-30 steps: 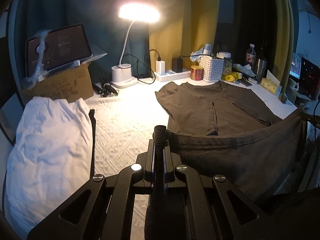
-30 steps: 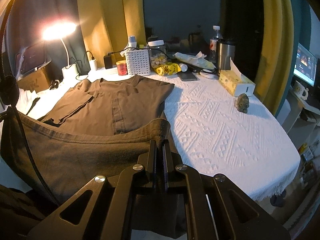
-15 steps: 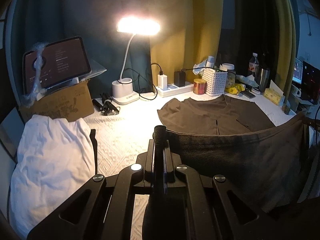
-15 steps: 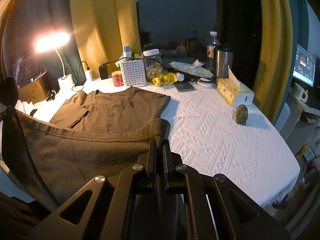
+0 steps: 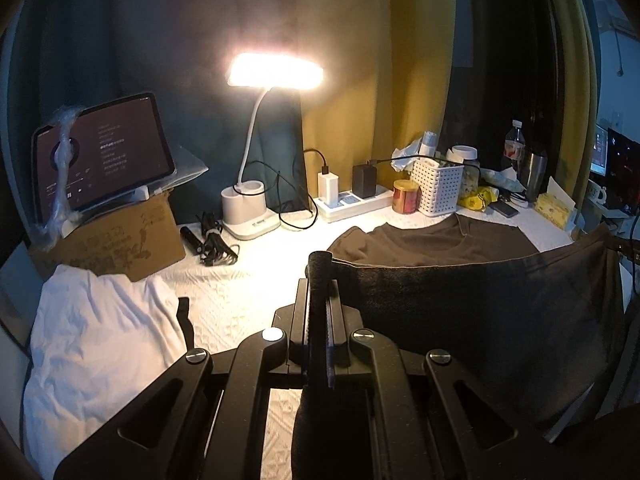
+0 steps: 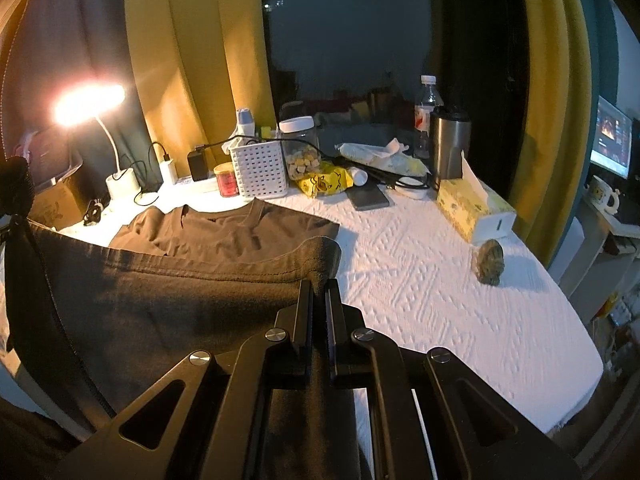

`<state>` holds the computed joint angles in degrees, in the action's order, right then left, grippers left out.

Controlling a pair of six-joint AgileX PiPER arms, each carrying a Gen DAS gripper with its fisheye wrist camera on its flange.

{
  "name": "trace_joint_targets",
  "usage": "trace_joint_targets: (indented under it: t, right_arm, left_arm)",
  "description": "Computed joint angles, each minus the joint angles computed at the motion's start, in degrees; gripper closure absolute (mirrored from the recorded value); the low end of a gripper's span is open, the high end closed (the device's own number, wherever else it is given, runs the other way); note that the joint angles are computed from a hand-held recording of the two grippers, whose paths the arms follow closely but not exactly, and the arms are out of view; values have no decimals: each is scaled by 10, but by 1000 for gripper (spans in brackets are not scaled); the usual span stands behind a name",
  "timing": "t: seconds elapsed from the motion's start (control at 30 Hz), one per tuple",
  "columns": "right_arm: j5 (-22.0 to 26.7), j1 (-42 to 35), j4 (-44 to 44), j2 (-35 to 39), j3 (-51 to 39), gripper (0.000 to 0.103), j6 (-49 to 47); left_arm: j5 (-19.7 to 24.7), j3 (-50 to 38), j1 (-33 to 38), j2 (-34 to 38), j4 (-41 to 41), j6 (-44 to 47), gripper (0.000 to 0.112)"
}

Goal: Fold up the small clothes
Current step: 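Lift the hem with both tools and carry it toward the collar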

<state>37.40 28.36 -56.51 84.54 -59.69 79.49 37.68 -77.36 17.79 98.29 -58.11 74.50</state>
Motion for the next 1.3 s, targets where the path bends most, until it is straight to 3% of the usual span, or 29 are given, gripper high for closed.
trace_joint_targets:
  t: [0.67,1.3]
  right_arm:
    - [-56,-87,42,110,-124,97,-72]
    - [-73,-146,131,238,-299,97,-217]
  left_arm:
    - [1,-169,-42,127,67,-95,108]
    - [7,-355,-77,250,137,-189,108]
